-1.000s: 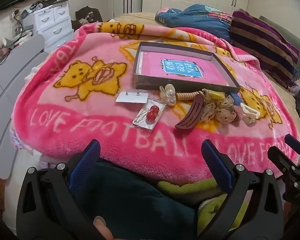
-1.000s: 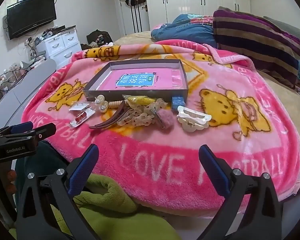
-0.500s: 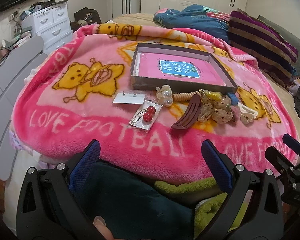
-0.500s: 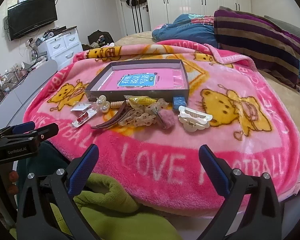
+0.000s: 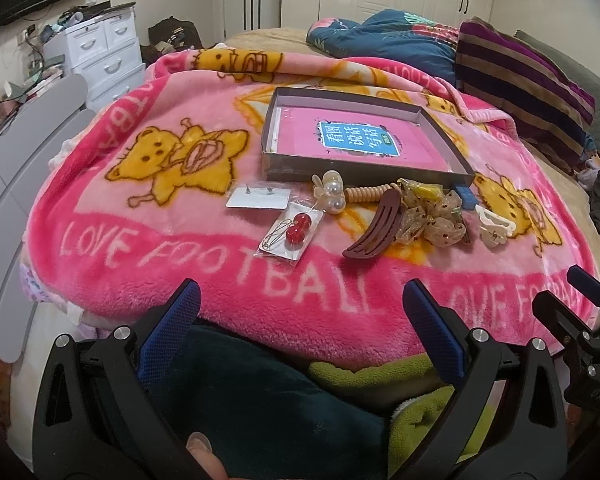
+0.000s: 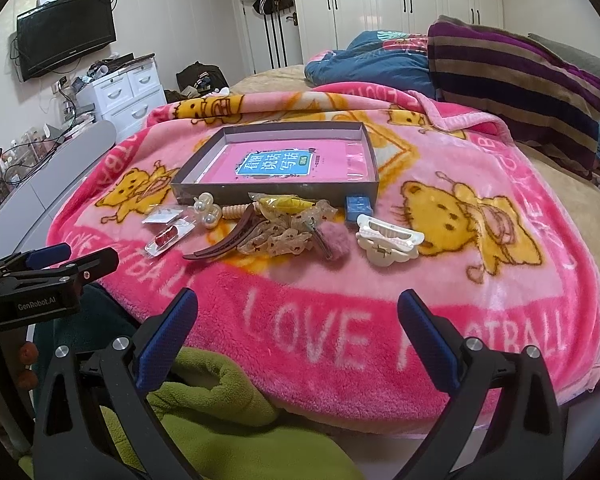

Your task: Organize jewelry

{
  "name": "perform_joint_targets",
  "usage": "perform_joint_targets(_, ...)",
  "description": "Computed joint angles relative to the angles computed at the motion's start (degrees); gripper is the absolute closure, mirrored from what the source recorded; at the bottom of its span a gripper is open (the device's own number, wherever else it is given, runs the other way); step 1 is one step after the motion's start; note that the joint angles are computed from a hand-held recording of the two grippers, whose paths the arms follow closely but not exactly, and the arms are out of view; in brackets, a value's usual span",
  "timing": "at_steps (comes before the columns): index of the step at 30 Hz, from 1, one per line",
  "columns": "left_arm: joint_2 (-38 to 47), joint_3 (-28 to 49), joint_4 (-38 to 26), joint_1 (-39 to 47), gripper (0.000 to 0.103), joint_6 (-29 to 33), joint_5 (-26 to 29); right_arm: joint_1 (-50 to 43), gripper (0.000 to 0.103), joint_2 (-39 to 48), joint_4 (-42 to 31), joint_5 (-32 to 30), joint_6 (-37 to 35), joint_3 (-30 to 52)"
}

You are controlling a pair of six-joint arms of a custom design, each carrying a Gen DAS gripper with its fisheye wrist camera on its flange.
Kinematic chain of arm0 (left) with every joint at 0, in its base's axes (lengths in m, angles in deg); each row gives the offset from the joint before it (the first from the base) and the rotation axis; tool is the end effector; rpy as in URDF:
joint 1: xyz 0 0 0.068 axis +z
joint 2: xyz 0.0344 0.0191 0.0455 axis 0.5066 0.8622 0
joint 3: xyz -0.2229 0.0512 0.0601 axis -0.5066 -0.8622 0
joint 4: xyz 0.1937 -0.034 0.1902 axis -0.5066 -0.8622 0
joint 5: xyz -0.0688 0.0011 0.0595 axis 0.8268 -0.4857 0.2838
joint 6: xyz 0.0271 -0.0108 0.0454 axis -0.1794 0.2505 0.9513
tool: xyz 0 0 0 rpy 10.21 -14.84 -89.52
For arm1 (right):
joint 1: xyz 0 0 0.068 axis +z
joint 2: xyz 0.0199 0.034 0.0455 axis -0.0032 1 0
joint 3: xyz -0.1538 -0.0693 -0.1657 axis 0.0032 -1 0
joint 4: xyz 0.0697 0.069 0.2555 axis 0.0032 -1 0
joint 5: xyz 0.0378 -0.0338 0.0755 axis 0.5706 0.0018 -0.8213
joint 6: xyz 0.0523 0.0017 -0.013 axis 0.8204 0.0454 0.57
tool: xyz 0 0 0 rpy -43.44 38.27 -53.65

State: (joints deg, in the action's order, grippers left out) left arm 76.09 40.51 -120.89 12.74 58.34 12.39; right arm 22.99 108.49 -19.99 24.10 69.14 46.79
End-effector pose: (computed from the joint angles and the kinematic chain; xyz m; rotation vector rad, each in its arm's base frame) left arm 0.3389 -0.1116 0.3033 0.4516 2.4104 -0.2350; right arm 0.2285 0.0835 0.2935 0.3070 2.2964 0.0111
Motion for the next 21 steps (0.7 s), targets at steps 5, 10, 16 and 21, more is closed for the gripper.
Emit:
perform_joint_targets(5, 0.13, 0.34, -0.13, -0.01, 0.008, 0.00, -0.05, 0.15, 0.004, 0.02, -0.02, 0.23, 0.17, 0.01)
perform_joint_targets(10, 0.07, 0.34, -0.17, -0.06, 0.008, 0.08, -0.15, 0.14, 0.004, 0.04, -0.03, 0.14, 0.20, 0.04)
perform_joint_targets(16, -0.06, -0.01, 0.06, -0.07, 0.008, 0.10, -0.20, 0.21, 0.004, 0.01, 0.06, 0.20, 0.20, -0.03)
perform_joint_targets(21, 0.05, 0.29, -0.36, -0.07, 0.008, 0.10, -0.18, 0.22, 0.004, 0.10, 0.11, 0.18, 0.20, -0.08)
